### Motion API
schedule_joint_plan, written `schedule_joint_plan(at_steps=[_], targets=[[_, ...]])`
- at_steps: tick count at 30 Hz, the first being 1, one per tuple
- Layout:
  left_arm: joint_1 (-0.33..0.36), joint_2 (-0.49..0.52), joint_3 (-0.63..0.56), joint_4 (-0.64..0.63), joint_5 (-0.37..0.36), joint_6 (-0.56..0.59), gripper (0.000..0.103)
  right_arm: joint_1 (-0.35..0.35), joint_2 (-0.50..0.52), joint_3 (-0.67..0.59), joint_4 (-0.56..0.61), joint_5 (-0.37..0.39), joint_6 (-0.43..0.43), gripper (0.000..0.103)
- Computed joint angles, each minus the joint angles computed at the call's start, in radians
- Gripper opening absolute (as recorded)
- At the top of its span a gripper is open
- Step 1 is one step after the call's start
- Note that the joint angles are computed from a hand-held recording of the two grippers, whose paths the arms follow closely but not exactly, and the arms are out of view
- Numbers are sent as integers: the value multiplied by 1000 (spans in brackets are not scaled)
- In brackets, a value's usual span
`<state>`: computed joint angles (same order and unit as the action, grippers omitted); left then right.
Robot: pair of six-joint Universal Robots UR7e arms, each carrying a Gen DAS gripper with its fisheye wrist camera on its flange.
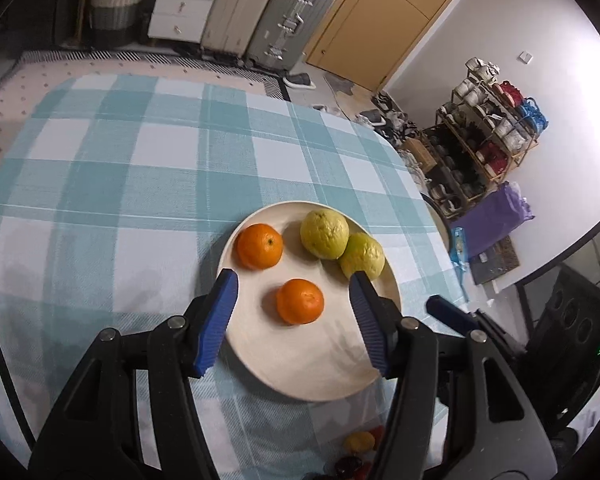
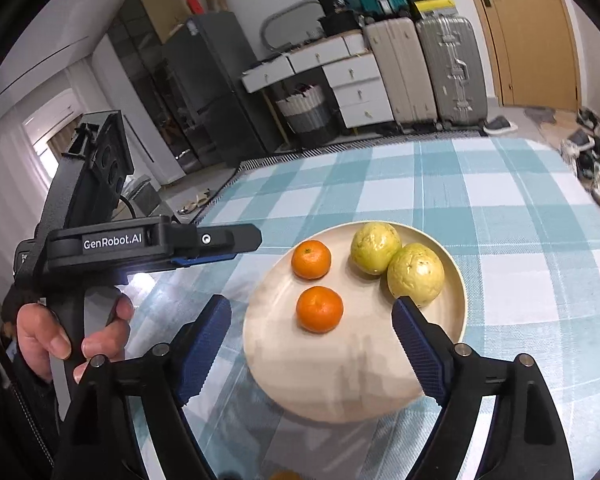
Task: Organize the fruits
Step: 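Lower the oranges onto the plate and open both tools, then withdraw both tools from the plate toward the remaining fruit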
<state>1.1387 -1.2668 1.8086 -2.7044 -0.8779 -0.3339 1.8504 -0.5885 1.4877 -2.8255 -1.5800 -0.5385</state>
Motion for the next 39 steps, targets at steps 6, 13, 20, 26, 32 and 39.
schedule_joint_plan(at_steps=[6,13,20,26,32,39], targets=[[-99,-39,103,-78,170,54,71,-5,-48,73,-53,14,-39,91],[-201,-74,191,-135,336,69,82,-17,-104,143,-111,40,-36,98],[-249,-105,245,-62,403,-34,87,-27,-151,210,-172,80,-47,102],[-281,-120,309,-85,448,-85,99,-37,-193,264,-196,126,-62,103],[-304,-140,361,-17,460,-184,102,-47,-226,316,-251,165,-75,103],[-326,-163,409,59,452,-286,102,-58,-263,374,-288,173,-80,103]])
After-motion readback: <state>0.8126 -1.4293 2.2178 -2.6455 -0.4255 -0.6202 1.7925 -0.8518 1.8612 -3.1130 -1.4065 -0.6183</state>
